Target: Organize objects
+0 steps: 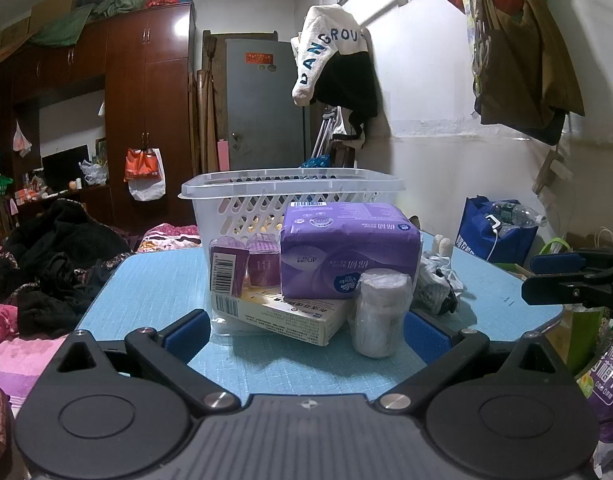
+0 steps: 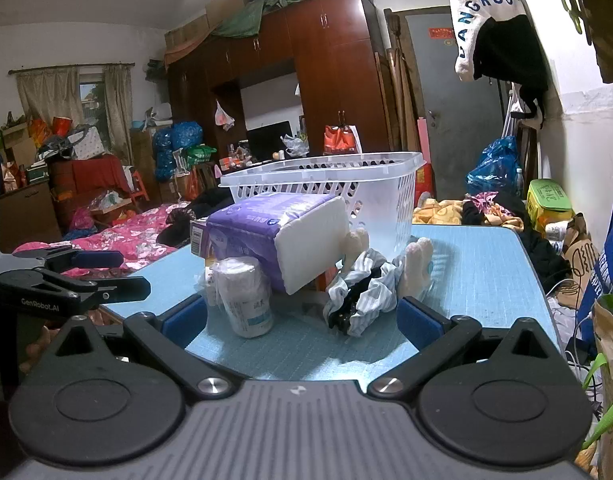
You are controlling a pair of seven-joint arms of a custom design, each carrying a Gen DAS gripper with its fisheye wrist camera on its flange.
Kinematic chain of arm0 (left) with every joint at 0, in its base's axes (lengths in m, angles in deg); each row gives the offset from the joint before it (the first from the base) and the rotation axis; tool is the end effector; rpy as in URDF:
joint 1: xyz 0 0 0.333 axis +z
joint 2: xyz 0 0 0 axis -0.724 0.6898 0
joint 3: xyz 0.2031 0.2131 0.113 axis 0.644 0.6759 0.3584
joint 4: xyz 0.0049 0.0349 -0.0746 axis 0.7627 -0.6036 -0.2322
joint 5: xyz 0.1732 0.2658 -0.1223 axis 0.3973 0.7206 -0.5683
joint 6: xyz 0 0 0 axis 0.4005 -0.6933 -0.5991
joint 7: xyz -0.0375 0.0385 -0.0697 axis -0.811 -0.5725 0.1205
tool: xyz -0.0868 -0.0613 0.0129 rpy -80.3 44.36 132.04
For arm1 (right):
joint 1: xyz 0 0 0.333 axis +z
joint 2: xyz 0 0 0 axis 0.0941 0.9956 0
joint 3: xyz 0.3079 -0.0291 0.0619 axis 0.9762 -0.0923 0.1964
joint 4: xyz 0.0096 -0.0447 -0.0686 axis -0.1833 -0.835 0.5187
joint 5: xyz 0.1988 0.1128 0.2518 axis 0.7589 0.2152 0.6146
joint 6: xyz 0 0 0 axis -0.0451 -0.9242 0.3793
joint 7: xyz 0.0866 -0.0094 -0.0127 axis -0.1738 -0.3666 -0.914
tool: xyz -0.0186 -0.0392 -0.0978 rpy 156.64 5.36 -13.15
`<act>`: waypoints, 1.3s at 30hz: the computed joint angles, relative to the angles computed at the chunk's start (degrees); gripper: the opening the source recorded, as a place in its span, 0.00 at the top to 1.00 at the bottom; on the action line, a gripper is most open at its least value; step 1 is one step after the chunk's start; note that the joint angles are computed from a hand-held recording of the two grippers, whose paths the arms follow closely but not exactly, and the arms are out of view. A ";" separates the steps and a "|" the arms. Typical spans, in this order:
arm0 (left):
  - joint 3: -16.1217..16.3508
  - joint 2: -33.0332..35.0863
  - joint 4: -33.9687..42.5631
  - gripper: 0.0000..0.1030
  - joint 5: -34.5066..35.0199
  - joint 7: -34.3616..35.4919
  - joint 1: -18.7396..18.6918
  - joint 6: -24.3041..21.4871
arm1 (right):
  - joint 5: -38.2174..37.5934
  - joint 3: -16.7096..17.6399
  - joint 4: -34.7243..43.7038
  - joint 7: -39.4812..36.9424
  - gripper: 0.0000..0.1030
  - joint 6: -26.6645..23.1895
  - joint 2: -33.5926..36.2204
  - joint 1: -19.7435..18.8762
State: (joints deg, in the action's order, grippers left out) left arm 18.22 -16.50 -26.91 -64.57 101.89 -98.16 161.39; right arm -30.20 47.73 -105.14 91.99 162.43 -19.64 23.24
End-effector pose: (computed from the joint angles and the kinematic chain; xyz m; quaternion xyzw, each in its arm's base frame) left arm 0.6381 -0.3140 0.3738 -0.5177 0.6299 -0.4323 0.3853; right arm 0.6488 0.3610 0.3321 -0.6915 0.4131 -0.2185 0.5508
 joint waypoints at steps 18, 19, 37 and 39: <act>0.62 0.41 0.44 0.00 0.88 -1.18 -0.17 -0.87 | -0.06 0.24 -0.19 -0.27 0.00 -0.19 0.05 -0.03; 0.64 0.39 0.41 0.00 1.05 -1.38 -0.15 -0.91 | -0.06 0.25 -0.23 -0.29 0.00 -0.18 0.03 -0.04; 1.35 0.37 -0.16 0.00 2.58 -3.21 -0.48 -1.04 | -0.23 1.20 -0.50 -0.91 0.00 -0.87 -0.12 -0.62; 1.27 0.35 -0.14 0.00 2.69 -3.20 -0.40 -1.01 | -0.16 1.19 -0.46 -0.94 0.00 -0.90 -0.11 -0.60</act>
